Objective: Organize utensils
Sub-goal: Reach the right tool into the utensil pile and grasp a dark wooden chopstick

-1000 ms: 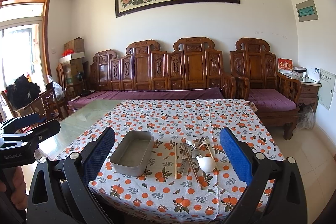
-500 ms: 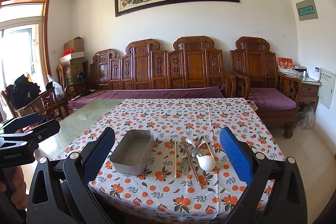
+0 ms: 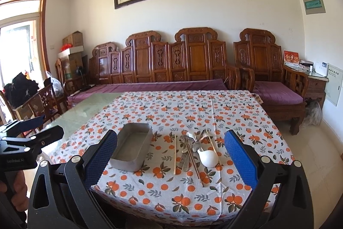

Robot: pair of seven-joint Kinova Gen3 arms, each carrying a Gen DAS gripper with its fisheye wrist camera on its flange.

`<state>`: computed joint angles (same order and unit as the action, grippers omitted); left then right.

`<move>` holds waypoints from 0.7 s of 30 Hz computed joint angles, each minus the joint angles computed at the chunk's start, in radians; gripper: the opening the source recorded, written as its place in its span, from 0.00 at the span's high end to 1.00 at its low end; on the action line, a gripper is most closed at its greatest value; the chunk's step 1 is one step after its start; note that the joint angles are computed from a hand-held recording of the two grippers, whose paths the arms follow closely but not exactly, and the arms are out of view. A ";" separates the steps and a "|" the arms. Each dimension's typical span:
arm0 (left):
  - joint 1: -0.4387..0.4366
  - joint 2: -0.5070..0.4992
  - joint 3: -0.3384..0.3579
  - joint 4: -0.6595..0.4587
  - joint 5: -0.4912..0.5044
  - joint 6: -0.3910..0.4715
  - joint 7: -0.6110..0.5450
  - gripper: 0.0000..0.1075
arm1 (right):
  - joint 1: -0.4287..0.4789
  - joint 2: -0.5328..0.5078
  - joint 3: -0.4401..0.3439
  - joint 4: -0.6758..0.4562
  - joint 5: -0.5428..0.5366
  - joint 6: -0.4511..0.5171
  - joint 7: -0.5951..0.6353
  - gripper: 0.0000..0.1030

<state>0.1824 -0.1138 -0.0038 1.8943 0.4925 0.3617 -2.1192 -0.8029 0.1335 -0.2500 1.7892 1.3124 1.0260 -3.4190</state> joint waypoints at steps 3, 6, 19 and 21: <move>0.001 0.028 -0.001 -0.014 0.009 0.010 -0.016 0.11 | 0.023 0.006 0.012 0.020 -0.004 -0.041 0.001 0.02; -0.011 0.064 0.008 -0.034 0.044 0.027 -0.062 0.10 | 0.049 0.017 0.028 0.033 -0.007 -0.087 0.006 0.02; -0.083 0.241 0.134 -0.164 0.061 0.094 -0.142 0.11 | 0.208 0.061 0.121 0.074 -0.026 -0.394 0.072 0.28; -0.084 0.267 0.147 -0.187 0.035 0.103 -0.120 0.11 | 0.237 0.074 0.141 0.070 -0.039 -0.453 0.104 0.35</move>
